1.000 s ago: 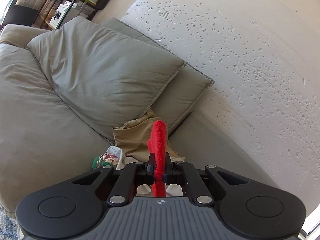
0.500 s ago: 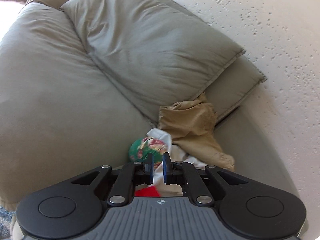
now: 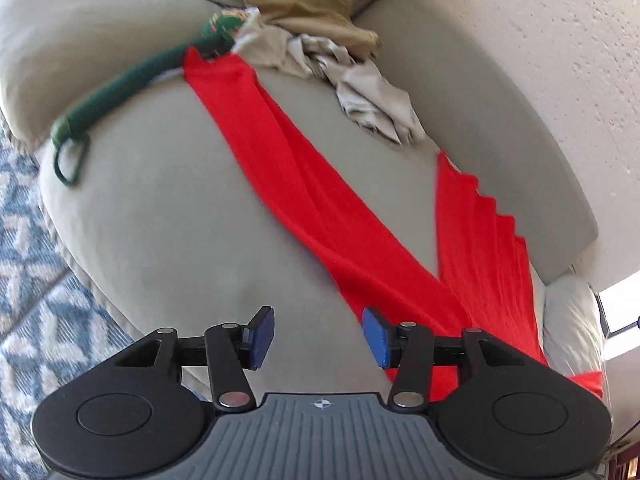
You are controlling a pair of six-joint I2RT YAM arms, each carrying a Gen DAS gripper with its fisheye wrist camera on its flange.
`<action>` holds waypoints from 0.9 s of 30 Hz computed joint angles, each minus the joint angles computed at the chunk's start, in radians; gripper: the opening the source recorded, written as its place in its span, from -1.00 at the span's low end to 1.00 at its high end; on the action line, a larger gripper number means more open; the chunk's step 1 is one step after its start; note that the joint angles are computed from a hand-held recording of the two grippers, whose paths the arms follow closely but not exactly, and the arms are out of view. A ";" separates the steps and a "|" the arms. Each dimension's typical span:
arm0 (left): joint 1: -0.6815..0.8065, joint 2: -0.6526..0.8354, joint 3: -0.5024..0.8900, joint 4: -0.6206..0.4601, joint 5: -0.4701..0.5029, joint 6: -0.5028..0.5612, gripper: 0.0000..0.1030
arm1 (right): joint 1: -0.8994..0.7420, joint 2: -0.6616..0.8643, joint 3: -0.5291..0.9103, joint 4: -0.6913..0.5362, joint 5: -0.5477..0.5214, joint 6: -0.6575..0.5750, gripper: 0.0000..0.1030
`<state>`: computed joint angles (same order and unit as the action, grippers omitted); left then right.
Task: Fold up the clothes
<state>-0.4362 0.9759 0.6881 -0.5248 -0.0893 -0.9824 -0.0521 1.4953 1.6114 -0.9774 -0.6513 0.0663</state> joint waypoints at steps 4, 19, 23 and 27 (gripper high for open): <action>-0.090 0.096 -0.095 0.264 -0.011 -0.157 -0.17 | -0.106 -0.072 -0.066 -0.085 -0.061 -0.084 0.65; -0.339 0.251 0.126 0.031 -0.380 -0.443 -0.97 | -0.584 -0.076 -0.176 -0.437 -0.255 -0.563 0.65; -0.381 0.349 0.265 -0.198 -0.396 -0.464 -0.73 | -0.644 -0.038 -0.224 -0.452 -0.239 -0.605 0.65; -0.489 0.435 0.441 -0.464 -0.479 -0.523 -0.21 | -0.699 -0.019 -0.249 -0.434 -0.207 -0.623 0.65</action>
